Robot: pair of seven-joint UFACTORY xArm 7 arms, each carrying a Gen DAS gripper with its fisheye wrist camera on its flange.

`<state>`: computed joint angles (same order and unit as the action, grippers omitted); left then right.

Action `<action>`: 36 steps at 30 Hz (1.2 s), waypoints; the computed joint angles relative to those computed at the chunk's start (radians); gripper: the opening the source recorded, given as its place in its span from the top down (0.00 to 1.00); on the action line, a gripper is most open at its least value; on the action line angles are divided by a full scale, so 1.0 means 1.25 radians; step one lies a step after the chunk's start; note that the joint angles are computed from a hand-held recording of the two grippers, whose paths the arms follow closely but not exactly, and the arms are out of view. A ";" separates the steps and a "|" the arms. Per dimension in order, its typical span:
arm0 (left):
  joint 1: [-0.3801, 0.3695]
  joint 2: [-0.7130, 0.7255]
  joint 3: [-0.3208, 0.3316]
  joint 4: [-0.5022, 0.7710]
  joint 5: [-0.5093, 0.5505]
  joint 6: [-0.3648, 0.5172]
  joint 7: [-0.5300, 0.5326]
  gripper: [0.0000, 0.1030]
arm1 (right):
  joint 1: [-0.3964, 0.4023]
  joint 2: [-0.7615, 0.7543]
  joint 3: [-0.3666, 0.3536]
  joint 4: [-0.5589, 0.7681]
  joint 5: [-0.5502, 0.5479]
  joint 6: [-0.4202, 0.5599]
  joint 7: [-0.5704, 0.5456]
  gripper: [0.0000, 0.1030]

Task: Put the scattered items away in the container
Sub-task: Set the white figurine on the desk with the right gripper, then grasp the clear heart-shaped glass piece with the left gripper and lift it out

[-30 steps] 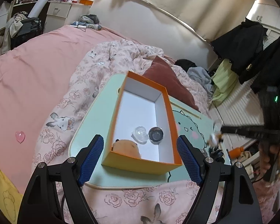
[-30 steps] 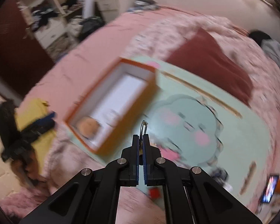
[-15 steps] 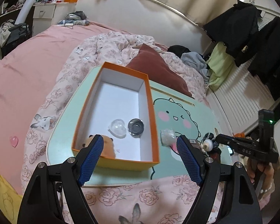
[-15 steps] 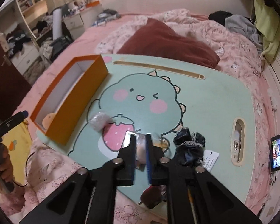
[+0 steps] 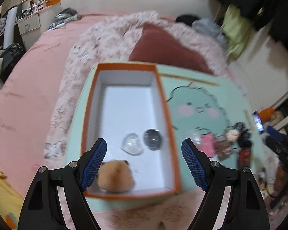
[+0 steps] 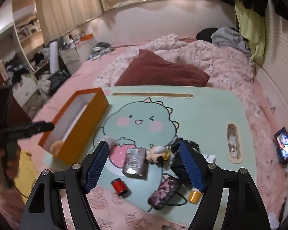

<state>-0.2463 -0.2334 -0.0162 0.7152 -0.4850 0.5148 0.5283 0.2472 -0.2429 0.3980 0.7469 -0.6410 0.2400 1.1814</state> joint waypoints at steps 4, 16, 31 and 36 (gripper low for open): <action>0.026 0.092 -0.025 0.075 0.094 0.066 -0.066 0.22 | 0.026 0.014 -0.043 -0.029 0.094 -0.102 -0.059 0.35; 0.057 0.228 -0.059 0.158 0.117 0.134 -0.149 0.54 | 0.004 0.010 -0.009 -0.042 0.140 -0.124 -0.109 0.35; 0.071 0.224 -0.059 0.149 0.079 0.147 -0.124 0.54 | 0.011 0.004 -0.015 -0.064 0.247 -0.154 -0.195 0.35; 0.073 0.215 -0.063 0.122 0.006 0.109 -0.067 0.54 | 0.016 0.002 -0.016 -0.068 0.269 -0.160 -0.215 0.35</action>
